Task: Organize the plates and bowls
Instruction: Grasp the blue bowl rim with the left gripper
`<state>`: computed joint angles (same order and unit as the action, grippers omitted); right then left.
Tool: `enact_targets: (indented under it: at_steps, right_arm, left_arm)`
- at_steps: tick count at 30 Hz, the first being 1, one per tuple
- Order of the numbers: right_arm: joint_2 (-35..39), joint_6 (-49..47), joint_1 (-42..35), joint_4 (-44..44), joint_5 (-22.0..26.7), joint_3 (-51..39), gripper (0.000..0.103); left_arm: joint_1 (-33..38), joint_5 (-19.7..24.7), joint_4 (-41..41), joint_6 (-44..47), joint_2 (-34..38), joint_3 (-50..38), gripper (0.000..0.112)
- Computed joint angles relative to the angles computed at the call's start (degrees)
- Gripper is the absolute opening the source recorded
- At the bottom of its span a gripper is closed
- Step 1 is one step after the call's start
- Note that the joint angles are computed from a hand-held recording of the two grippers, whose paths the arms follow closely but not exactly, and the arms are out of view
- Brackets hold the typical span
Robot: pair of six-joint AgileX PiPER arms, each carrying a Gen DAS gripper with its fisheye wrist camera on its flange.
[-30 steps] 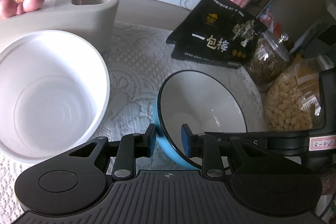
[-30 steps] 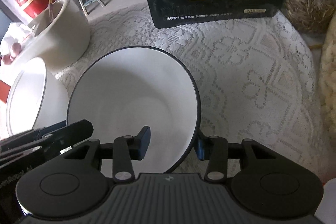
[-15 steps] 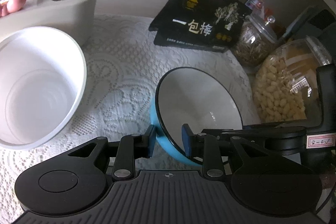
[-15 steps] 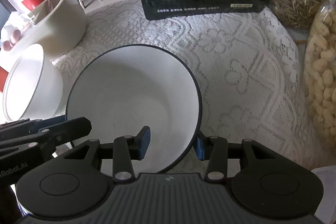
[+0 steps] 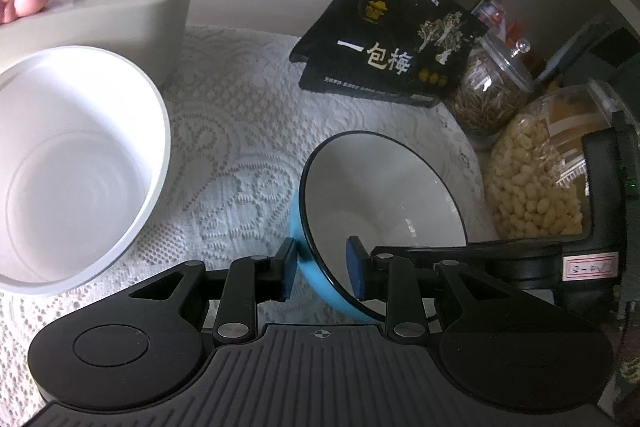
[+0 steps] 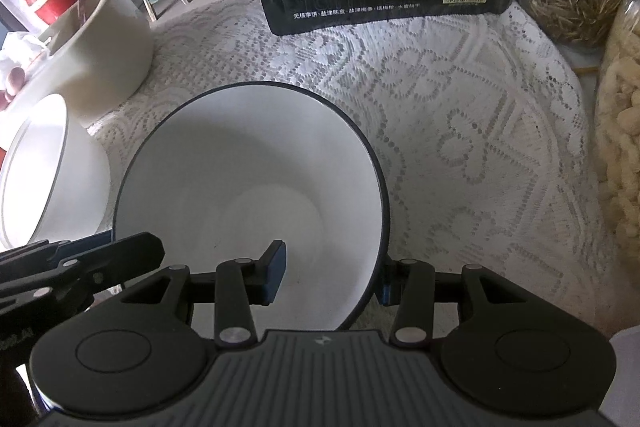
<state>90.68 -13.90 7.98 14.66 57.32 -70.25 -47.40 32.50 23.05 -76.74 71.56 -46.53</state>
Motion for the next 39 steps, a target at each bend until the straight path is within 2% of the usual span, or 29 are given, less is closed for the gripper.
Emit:
enact_targets:
  at_steps: [9, 14, 18, 20, 23, 29, 33, 37, 39]
  right_arm:
    - [1.61, -0.62, -0.6, 1.7, 0.21, -0.49, 0.047]
    - [0.85, -1.3, -0.51, 1.63, 0.0, 0.15, 0.047]
    - [-0.8, -1.9, -0.74, 1.3, 1.37, 1.19, 0.047]
    - [-1.37, -3.83, -1.89, 2.69, 2.63, 1.49, 0.047]
    - [-0.12, -5.3, -4.24, 6.12, 5.32, 0.6, 0.046]
    - [1.19, -3.18, -4.77, 8.01, 1.23, 1.27, 0.047]
    - [1.52, -2.36, -3.88, 7.18, 0.75, 0.85, 0.047]
    - [0.84, -1.3, -2.81, 5.81, 0.18, 1.42, 0.047]
    - [-0.41, -1.35, -2.47, 5.54, -0.51, 2.21, 0.047]
  left_arm:
    - [3.58, -4.53, -5.43, 5.12, 1.75, 1.52, 0.029]
    - [3.62, -5.21, -6.35, 6.55, 1.85, 1.85, 0.032]
    - [6.27, -4.29, -18.79, 20.78, 0.75, 1.24, 0.037]
    - [6.74, -4.69, -19.79, 22.81, 0.38, 1.43, 0.037]
    - [6.53, -6.35, -15.86, 17.95, 1.83, 1.92, 0.036]
    - [5.82, -11.7, -8.35, 10.11, 4.62, 3.54, 0.035]
    - [6.9, -14.43, -10.97, 11.81, 6.64, 3.96, 0.035]
    - [6.87, -14.0, -10.93, 11.62, 6.82, 3.5, 0.035]
    - [5.45, -12.88, -6.08, 7.17, 6.16, 3.17, 0.035]
